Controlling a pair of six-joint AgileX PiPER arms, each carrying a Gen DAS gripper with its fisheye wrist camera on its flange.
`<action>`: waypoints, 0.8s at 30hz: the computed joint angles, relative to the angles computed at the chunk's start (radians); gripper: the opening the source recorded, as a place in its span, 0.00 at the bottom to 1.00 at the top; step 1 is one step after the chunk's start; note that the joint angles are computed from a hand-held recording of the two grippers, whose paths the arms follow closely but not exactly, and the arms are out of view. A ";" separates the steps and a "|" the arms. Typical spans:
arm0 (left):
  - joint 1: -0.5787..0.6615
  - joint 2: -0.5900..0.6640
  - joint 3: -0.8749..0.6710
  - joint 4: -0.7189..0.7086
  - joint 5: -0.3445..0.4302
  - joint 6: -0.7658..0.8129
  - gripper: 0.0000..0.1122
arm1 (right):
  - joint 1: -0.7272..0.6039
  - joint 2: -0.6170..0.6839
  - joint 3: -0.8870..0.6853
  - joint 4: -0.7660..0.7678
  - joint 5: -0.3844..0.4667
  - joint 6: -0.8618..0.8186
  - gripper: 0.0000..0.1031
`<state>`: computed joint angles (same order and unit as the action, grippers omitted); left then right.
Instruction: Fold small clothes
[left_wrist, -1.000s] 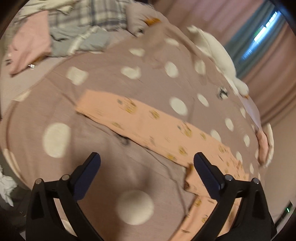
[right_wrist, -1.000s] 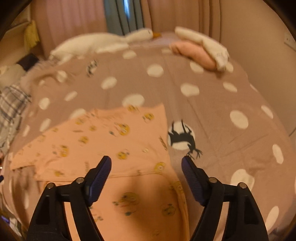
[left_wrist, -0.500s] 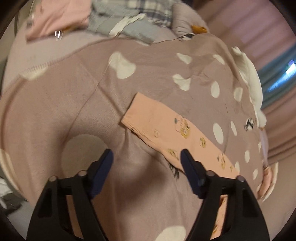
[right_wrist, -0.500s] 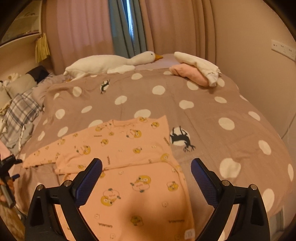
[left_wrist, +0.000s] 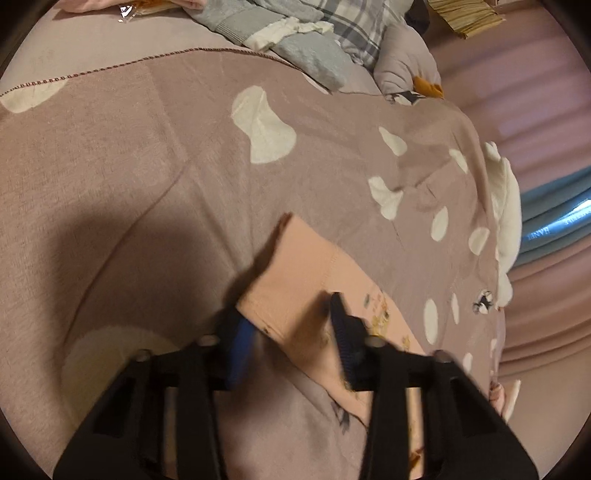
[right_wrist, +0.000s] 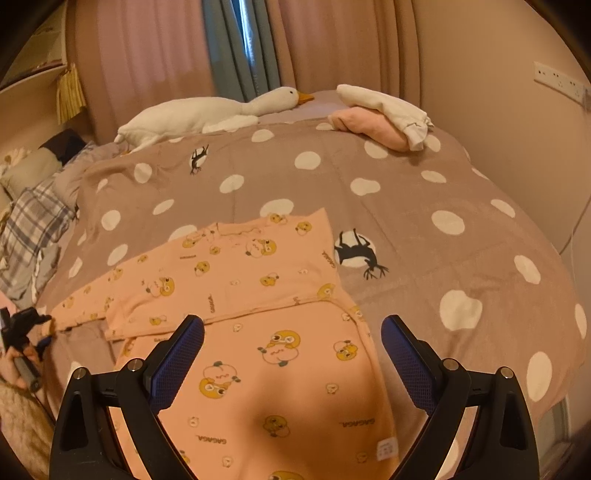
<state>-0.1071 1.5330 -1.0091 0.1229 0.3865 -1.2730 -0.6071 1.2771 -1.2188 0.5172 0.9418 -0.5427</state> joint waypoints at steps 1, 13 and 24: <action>0.004 0.007 0.008 -0.023 -0.022 0.024 0.07 | 0.002 0.000 0.001 -0.005 0.003 0.005 0.93; -0.139 -0.035 -0.192 0.241 0.194 -0.172 0.05 | 0.006 -0.011 0.021 -0.026 -0.008 0.023 0.93; -0.395 0.092 -0.591 0.371 0.446 -0.068 0.05 | -0.047 0.004 0.012 -0.009 0.020 0.016 0.93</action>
<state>-0.5021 1.6252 -1.6004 0.4941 0.8328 -1.3413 -0.6542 1.2807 -1.2072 0.5085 0.9616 -0.5268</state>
